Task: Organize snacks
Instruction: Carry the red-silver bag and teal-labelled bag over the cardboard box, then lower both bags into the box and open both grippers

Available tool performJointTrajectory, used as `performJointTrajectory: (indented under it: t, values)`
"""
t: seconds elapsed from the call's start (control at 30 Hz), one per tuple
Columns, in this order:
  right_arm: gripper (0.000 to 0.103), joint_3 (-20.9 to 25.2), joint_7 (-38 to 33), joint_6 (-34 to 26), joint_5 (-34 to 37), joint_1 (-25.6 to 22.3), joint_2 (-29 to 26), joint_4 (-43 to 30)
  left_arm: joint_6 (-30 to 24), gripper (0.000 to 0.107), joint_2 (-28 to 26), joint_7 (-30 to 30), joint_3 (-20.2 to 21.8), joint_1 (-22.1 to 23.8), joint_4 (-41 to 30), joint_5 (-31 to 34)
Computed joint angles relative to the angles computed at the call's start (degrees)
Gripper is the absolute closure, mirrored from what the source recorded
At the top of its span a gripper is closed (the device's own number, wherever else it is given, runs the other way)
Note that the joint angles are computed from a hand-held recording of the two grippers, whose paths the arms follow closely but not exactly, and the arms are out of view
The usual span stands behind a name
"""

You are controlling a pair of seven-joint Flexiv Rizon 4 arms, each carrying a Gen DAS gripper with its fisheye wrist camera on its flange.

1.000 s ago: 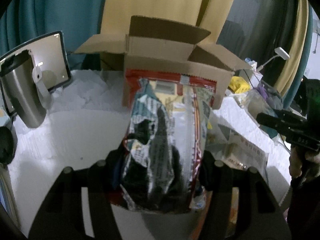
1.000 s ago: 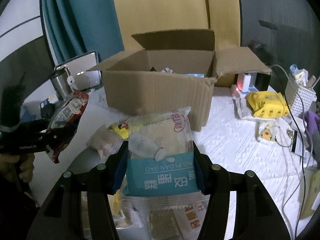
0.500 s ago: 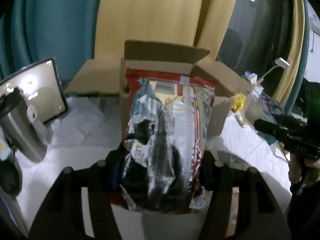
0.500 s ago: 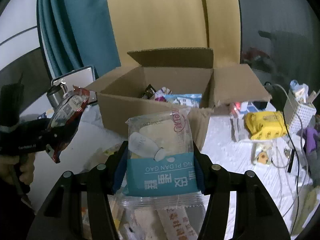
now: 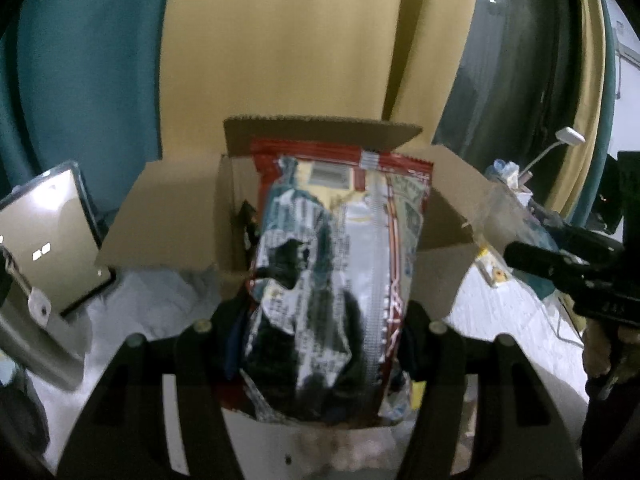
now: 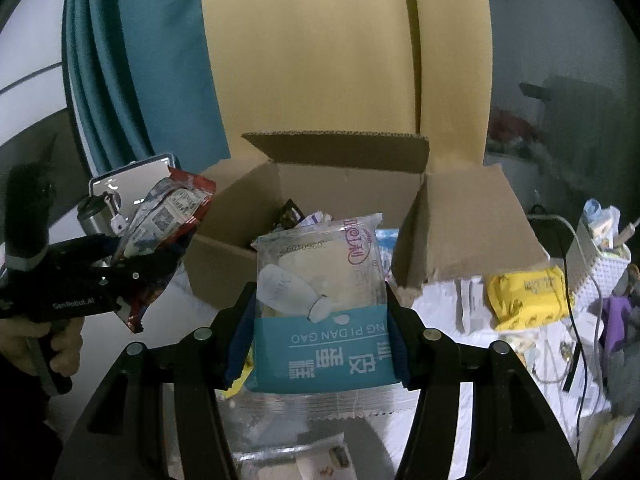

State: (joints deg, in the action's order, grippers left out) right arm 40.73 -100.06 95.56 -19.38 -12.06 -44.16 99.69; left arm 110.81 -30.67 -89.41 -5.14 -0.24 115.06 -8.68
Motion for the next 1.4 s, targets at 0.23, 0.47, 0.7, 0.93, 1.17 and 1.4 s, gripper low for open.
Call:
performJointTrajectory:
  t: [0.23,0.47,0.7,0.93,1.17,1.4]
  values:
    - [0.043,-2.6,1.06,-2.29,1.91,3.44,-1.4,-5.54,-2.33,0.046,-3.43,1.92,-3.08,3.81,-5.89,1.74]
    - [0.043,-5.39,1.22,-7.04,6.0,7.74,-4.48,-14.5,-5.06,0.046,-7.27,2.82,-5.46,6.38,-11.84,0.81]
    - [0.043,-8.48,-0.15,-12.42,9.93,12.59,-7.49,-22.74,-8.16,0.046,-10.49,3.23,-7.67,8.38,-16.38,-1.04]
    - [0.043,-12.55,0.02,-18.54,13.35,18.38,-11.55,-32.47,-12.61,0.046,-12.7,4.21,-3.79,5.5,-21.17,-4.34]
    - [0.042,-14.75,-1.41,-20.91,18.07,21.81,-12.79,-36.63,-13.93,0.036,-12.62,5.42,-4.43,6.01,-21.15,-5.71]
    - [0.038,-15.31,-4.25,-26.57,23.08,23.34,-12.78,-39.34,-10.64,0.03,-9.97,4.95,-6.06,8.01,-17.11,-5.63]
